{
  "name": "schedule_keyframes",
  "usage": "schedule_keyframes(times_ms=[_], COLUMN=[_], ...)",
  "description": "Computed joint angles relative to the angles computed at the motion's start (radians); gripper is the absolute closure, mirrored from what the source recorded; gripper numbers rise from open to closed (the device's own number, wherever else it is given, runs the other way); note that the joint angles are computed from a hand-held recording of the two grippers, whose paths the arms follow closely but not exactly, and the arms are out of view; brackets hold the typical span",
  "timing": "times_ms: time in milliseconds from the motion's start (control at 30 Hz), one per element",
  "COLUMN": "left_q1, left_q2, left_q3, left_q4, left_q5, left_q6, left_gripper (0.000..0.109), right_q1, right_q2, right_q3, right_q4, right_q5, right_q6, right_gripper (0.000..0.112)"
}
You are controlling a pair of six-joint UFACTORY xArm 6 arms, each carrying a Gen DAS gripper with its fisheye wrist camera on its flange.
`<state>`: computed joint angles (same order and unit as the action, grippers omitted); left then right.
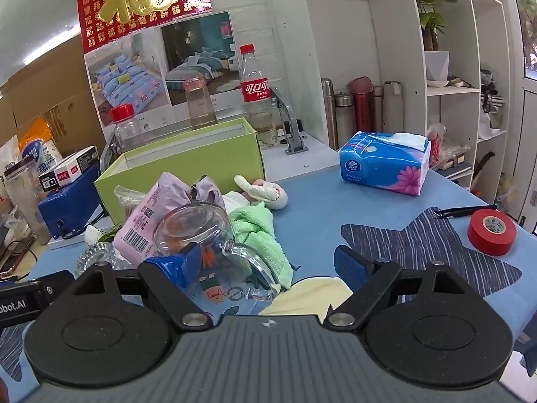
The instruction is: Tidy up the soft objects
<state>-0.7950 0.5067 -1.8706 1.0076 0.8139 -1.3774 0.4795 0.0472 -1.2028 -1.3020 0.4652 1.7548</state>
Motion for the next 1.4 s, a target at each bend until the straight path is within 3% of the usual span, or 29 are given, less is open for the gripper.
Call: schedule_keyframes(times_ms=[233,433,600,1400], left_q1=[0.001,0.002,0.002,0.004], left_q2=[-0.013,-0.009,-0.018,-0.014], left_q3=[0.013,0.008,0.020,0.020], left_q4=[-0.002,-0.020,-0.011,-0.026], left_q5=[-0.003,0.000,-0.002,-0.009], left_q6=[-0.020,-0.011,-0.021,0.002], left_gripper=[0.006,0.006,0.006,0.006], right_q1=[-0.001,0.017,-0.007,0.007], right_q2=[0.000,-0.008,-0.015,0.017], right_q3=[-0.002,-0.004,0.012,-0.013], right_q4=[0.006,-0.012,-0.014,0.048], right_q5=[0.001,0.076,0.021,0.023], right_q6=[-0.016,0.002,0.030,-0.053], right_gripper=[0.039,0.039,0.039,0.039])
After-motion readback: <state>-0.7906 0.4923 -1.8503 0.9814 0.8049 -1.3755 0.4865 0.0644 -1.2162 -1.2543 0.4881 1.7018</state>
